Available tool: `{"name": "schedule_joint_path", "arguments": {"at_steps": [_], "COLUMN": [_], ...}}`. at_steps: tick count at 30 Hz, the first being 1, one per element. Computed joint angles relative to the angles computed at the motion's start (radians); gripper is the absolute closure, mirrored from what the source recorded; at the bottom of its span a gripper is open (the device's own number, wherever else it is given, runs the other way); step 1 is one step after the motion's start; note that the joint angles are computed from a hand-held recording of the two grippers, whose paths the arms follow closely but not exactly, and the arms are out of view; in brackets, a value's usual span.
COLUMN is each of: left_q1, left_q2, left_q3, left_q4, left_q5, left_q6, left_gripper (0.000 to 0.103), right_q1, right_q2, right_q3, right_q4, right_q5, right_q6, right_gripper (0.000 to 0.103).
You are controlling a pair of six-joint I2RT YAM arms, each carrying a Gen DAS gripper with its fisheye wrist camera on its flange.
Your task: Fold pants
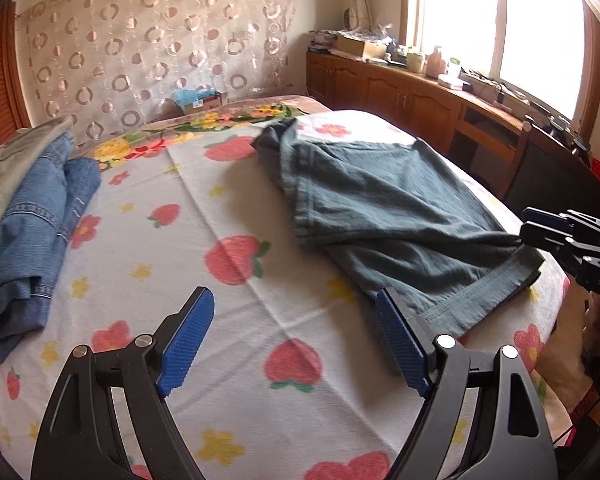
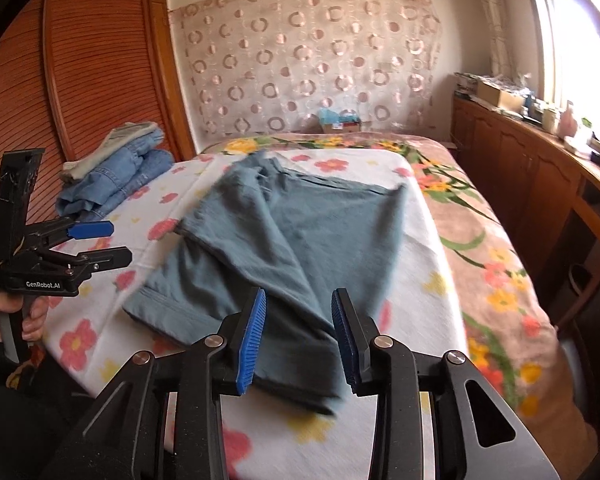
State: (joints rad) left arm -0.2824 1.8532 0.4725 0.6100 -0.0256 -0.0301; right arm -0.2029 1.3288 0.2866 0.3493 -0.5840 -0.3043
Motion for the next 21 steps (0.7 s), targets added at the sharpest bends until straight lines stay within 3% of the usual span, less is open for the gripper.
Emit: {"name": "schedule_joint_path", "arguments": {"at_steps": [10, 12, 21], "left_q1": [0.086, 0.095, 0.162], "left_q2": [-0.118, -0.127, -0.153], "left_q3": [-0.056, -0.061, -0.085], "left_q4": [-0.004, -0.006, 0.009], "left_q5": [0.038, 0.041, 0.077], "left_q6": [0.036, 0.04, 0.051], "left_gripper": [0.019, 0.019, 0.019], "right_q1": [0.209, 0.235, 0.321], "right_q2": [0.169, 0.204, 0.361], "right_q3": [0.122, 0.16, 0.348], "right_q4": [0.071, 0.059, -0.018], "right_q5": [0.045, 0.036, 0.088], "right_q6": [0.045, 0.039, -0.025], "right_gripper": [0.068, 0.074, 0.08]}}
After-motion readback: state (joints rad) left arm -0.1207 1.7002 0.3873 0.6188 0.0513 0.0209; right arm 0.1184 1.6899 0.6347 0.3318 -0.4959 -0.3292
